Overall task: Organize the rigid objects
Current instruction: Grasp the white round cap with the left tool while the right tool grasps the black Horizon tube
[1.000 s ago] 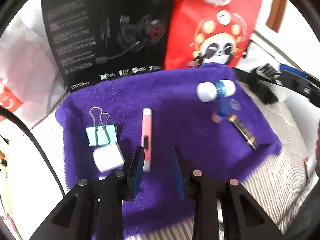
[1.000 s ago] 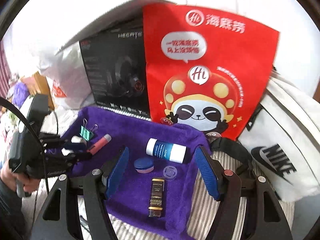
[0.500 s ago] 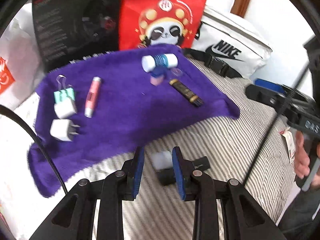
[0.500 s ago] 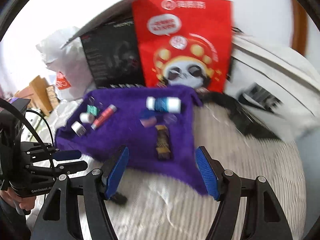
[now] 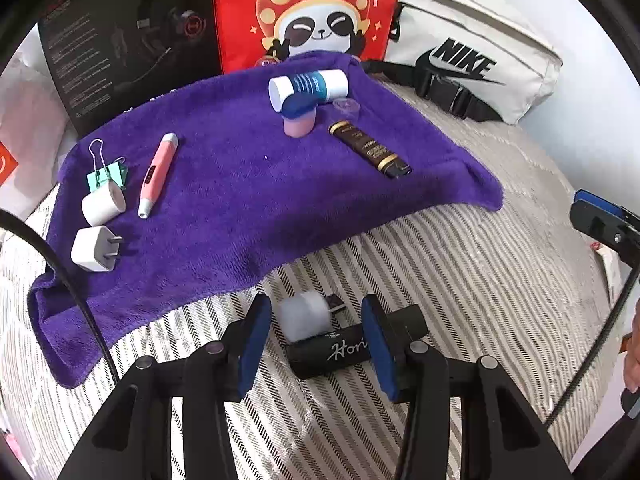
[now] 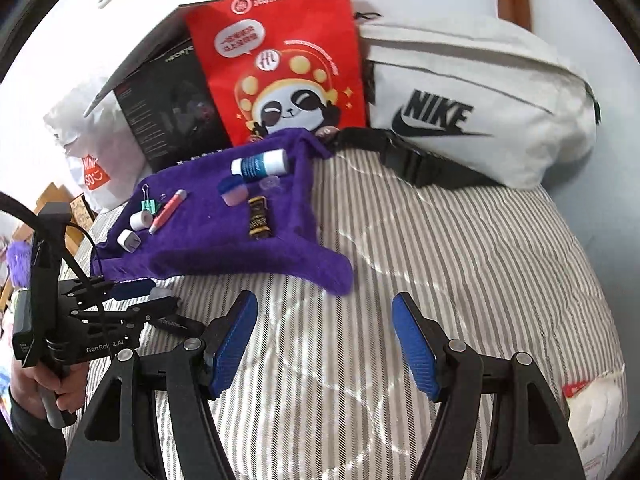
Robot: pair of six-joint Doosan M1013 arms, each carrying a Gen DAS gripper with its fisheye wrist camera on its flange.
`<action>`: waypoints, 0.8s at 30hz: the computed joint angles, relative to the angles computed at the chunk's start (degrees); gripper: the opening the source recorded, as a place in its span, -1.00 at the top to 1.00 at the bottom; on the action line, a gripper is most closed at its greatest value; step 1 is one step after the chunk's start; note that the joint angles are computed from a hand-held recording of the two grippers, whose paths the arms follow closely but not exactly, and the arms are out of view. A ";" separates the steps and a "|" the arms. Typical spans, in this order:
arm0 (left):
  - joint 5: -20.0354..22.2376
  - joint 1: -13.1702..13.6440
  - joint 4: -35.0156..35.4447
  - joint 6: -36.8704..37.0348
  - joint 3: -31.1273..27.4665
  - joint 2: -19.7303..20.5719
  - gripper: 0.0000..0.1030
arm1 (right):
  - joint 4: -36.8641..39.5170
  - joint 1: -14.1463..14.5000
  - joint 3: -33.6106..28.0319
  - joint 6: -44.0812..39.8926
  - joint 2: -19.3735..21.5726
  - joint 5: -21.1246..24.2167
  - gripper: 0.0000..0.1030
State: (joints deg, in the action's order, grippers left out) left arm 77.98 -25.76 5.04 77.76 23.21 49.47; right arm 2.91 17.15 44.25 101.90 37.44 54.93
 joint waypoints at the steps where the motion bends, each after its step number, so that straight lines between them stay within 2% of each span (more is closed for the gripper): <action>1: -0.57 -0.12 0.73 -0.27 0.47 -0.16 0.11 | 0.24 -0.09 -0.01 0.09 0.07 0.15 -0.35; 8: 1.22 -0.61 3.73 -1.52 -1.42 0.97 0.14 | 1.49 -0.59 0.38 0.10 0.34 0.99 -0.35; 10: 1.66 -0.63 3.41 -0.79 -2.10 1.32 0.28 | 1.81 -0.62 0.24 -0.09 0.52 1.22 -0.35; 13: 1.36 -0.47 2.46 -0.25 -1.77 1.07 0.31 | 2.31 -0.61 -0.03 -0.56 0.78 1.80 -0.35; 19: -0.53 0.61 -0.08 -0.77 1.15 -0.44 0.32 | 3.13 -0.55 -0.10 -1.40 0.89 2.12 -0.35; 24: -2.89 1.36 0.80 -1.86 5.53 -2.97 0.32 | 3.89 -0.20 -0.84 -2.91 1.44 2.95 -0.35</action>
